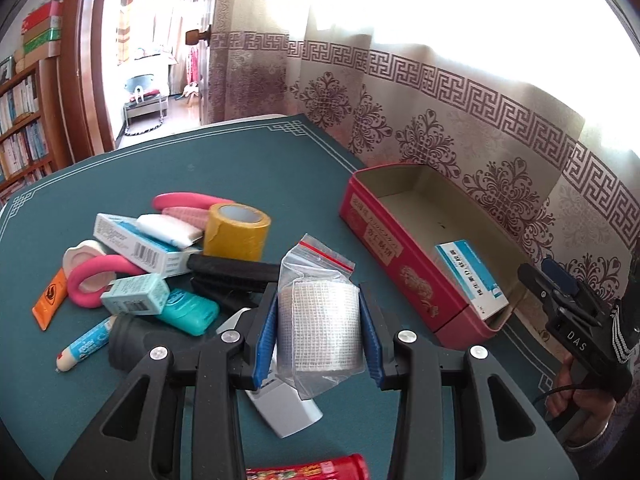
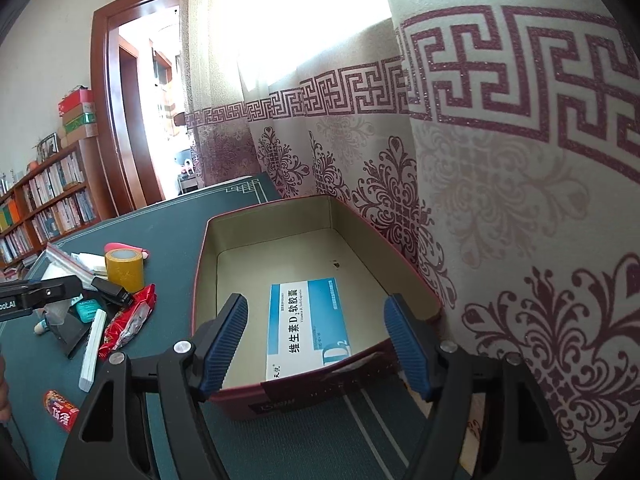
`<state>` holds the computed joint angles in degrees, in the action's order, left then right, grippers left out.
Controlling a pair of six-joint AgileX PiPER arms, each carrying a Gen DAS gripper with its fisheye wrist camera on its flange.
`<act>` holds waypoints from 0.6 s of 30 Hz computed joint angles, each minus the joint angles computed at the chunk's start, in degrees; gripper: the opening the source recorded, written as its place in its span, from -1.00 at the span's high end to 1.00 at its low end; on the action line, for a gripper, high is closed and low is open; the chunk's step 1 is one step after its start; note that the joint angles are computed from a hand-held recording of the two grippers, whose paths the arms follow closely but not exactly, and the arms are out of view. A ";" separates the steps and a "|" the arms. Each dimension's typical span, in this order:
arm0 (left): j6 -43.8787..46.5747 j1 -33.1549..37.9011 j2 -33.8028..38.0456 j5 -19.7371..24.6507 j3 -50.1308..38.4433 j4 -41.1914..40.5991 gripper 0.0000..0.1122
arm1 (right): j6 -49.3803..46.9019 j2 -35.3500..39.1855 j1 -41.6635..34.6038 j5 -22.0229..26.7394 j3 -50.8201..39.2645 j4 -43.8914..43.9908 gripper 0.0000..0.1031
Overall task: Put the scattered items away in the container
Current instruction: 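Lower the vitamin D box into the red tin with the right gripper while left drops bandage there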
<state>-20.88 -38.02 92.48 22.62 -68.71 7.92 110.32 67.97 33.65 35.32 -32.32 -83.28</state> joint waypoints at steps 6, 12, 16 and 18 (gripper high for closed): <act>3.23 -5.04 9.04 3.32 -12.76 -2.80 0.28 | 1.02 -1.73 0.33 0.19 1.86 -0.72 -0.47; 8.49 -6.22 18.34 8.91 -26.03 -9.34 0.28 | 2.70 -2.52 -0.86 -1.23 3.44 -2.44 -0.48; 10.10 -6.74 22.73 12.86 -32.24 -12.30 0.25 | 3.74 -3.37 -1.94 -2.29 4.57 -3.19 -0.52; 10.85 -7.04 23.94 14.28 -33.83 -13.00 0.12 | 4.13 -3.64 -2.35 -2.64 4.95 -3.35 -0.52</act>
<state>-10.02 -45.06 116.42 36.90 -102.54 -5.09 114.46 64.34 31.31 32.68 -27.37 -86.63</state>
